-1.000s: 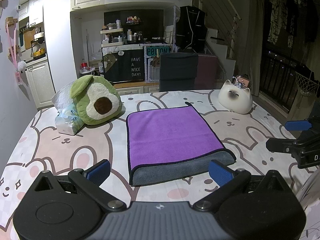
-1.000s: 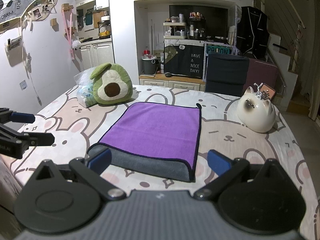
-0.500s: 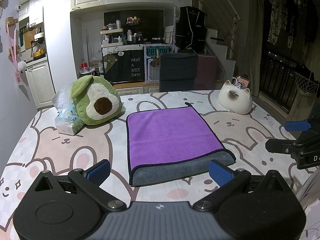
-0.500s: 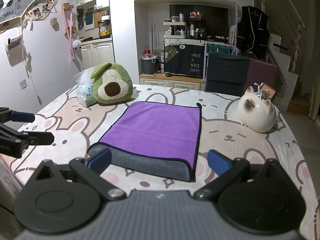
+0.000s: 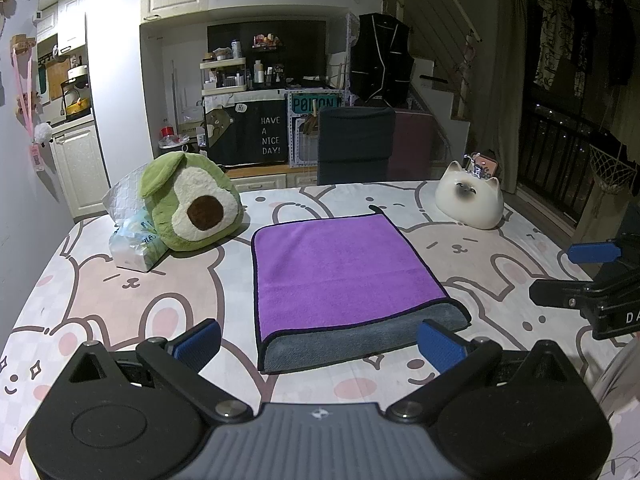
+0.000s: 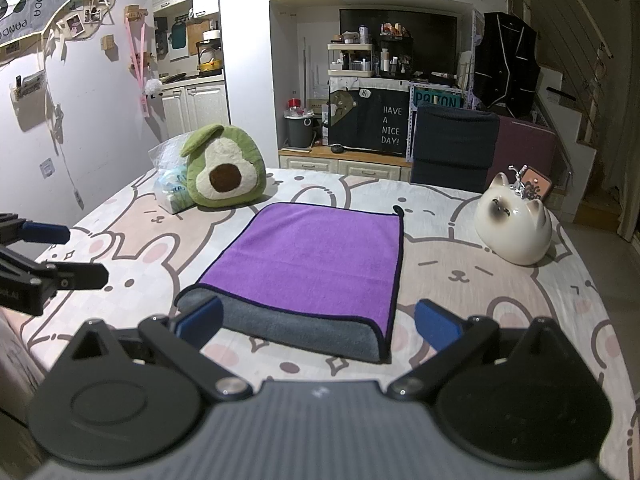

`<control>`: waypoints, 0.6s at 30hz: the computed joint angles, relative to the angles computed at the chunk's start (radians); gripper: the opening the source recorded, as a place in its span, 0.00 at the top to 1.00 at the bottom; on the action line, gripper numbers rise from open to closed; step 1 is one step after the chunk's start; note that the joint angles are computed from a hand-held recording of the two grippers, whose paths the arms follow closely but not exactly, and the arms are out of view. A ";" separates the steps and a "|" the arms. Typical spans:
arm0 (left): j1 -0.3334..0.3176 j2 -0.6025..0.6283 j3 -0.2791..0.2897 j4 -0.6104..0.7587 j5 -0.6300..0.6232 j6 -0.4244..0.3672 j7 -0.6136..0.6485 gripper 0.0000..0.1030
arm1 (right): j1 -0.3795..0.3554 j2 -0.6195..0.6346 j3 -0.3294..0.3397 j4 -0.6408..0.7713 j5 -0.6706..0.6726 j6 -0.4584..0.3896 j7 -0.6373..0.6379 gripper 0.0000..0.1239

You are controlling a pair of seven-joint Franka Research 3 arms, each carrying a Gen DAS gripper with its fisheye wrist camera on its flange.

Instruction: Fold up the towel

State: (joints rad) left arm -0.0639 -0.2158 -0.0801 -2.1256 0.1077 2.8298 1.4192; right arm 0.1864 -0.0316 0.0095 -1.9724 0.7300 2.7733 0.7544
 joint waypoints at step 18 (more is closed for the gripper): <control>-0.011 0.007 -0.002 0.057 -0.003 -0.041 0.005 0.00 | -0.001 -0.003 -0.001 0.006 -0.001 -0.011 -0.006 0.17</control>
State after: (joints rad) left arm -0.0752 -0.2092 -0.0824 -2.0690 0.1048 2.7885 1.4242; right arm 0.1858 -0.0341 0.0087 -1.9663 0.7288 2.7622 0.7481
